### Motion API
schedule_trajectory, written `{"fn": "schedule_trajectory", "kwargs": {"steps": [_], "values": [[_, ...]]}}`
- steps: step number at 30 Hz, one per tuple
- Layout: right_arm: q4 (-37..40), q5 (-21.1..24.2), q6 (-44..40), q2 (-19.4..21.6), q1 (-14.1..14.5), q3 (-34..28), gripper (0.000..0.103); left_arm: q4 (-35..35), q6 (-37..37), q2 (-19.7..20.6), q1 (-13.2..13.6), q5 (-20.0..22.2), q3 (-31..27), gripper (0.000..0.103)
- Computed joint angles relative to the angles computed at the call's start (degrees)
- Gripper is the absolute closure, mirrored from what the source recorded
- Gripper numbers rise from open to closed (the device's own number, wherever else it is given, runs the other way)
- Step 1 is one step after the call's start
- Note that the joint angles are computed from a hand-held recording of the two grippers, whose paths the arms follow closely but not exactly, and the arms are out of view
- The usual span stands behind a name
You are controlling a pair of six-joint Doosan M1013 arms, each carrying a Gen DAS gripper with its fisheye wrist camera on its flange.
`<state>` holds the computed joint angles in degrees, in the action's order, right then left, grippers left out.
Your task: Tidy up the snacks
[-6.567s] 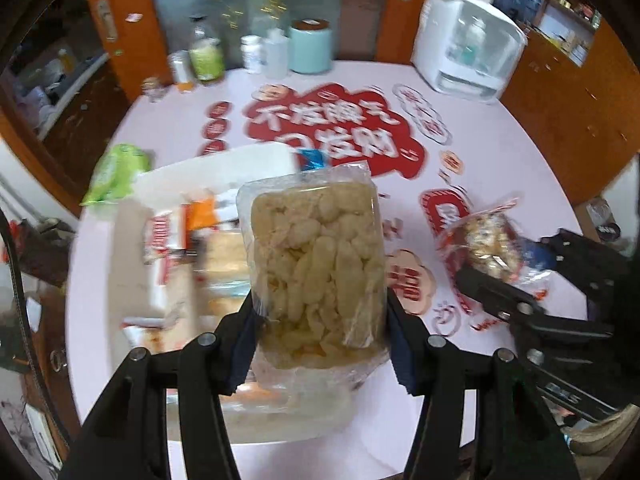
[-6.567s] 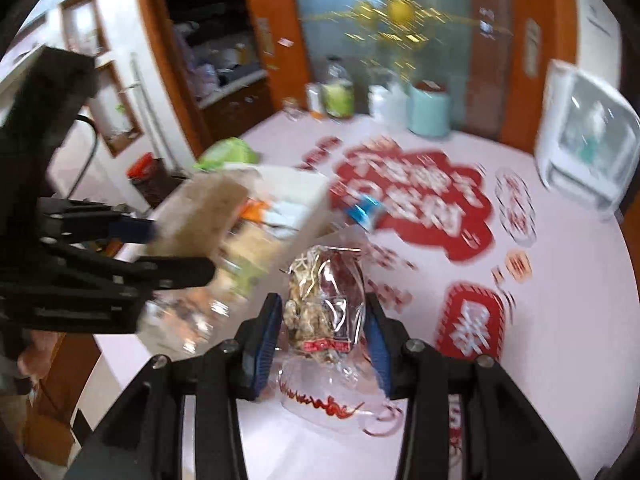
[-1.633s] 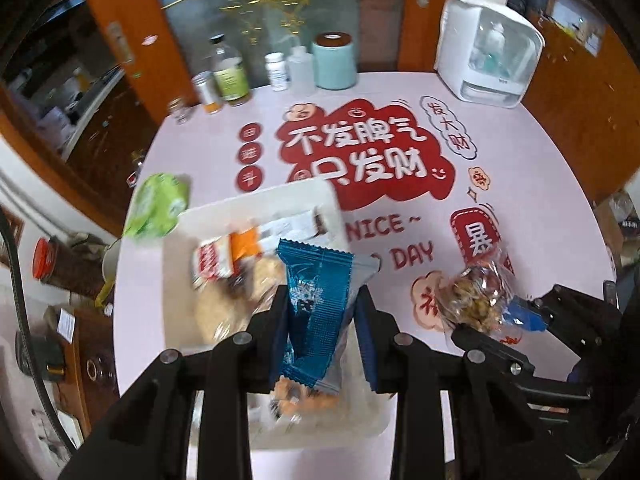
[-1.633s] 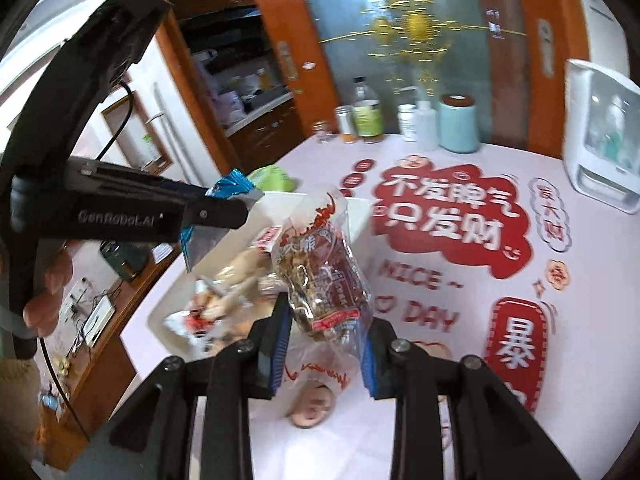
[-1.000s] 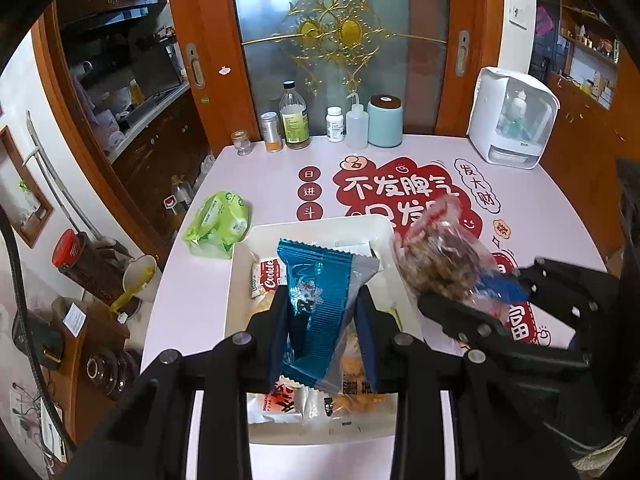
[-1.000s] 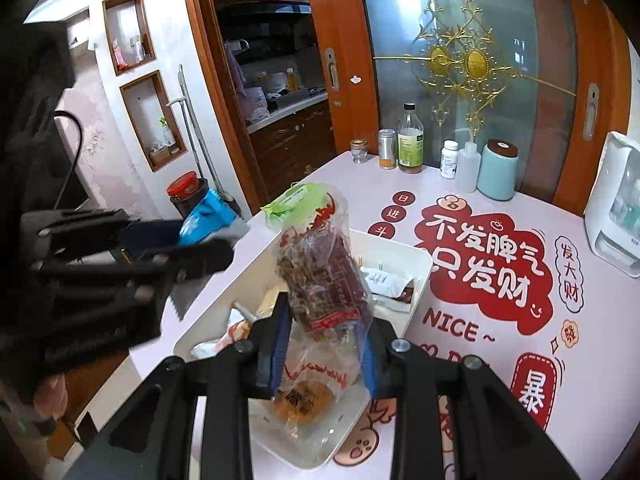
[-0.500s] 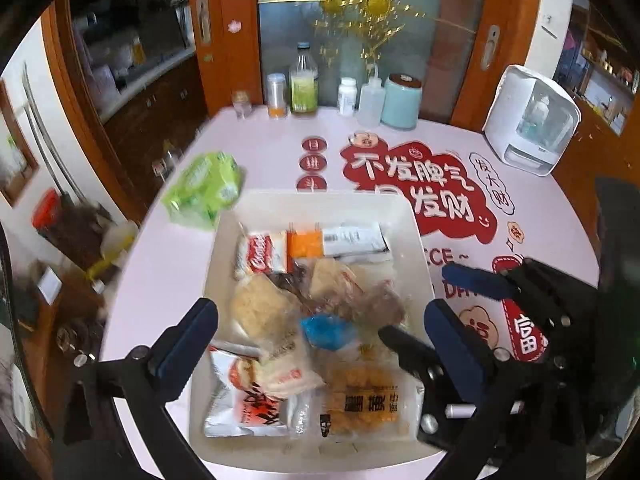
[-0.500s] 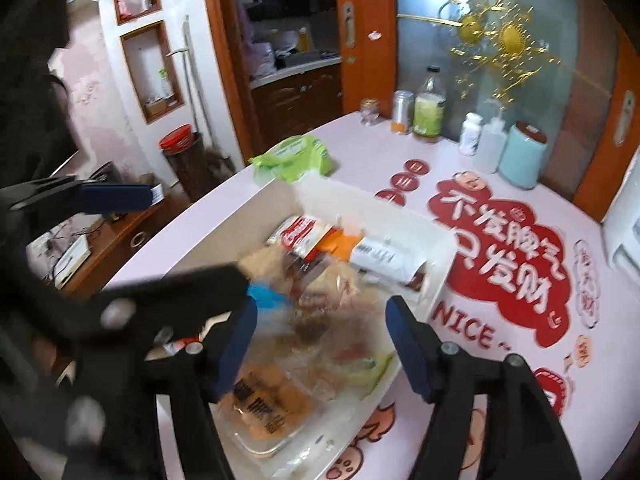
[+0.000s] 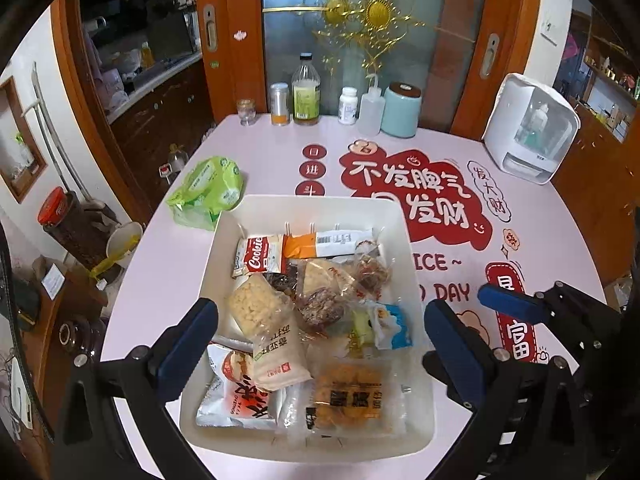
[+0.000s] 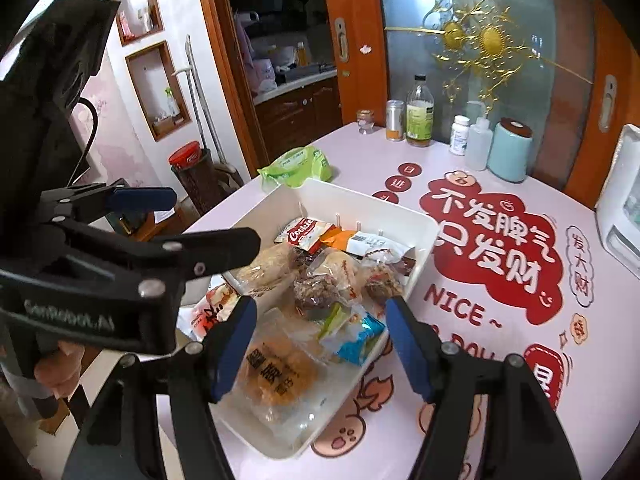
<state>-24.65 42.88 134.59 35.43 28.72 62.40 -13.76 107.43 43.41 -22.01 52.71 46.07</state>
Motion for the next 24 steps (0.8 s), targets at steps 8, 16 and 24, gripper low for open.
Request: {"fn": "schedule_trajectory", "kwargs": {"steps": [8, 16, 24], "values": [[-8.9, -0.8, 11.3, -6.6, 1.6, 8.7, 0.033, -2.0, 2.7, -6.3, -1.6, -6.9, 9.3, 0.001], [-19.9, 8.0, 26.8, -13.7, 4.3, 18.9, 0.032, -4.6, 3.6, -12.4, -4.4, -12.4, 19.2, 0.000], [-27.0, 13.7, 45.1, -19.8, 7.9, 28.8, 0.032, -5.4, 4.9, -16.3, -9.2, -17.2, 28.3, 0.001]]}}
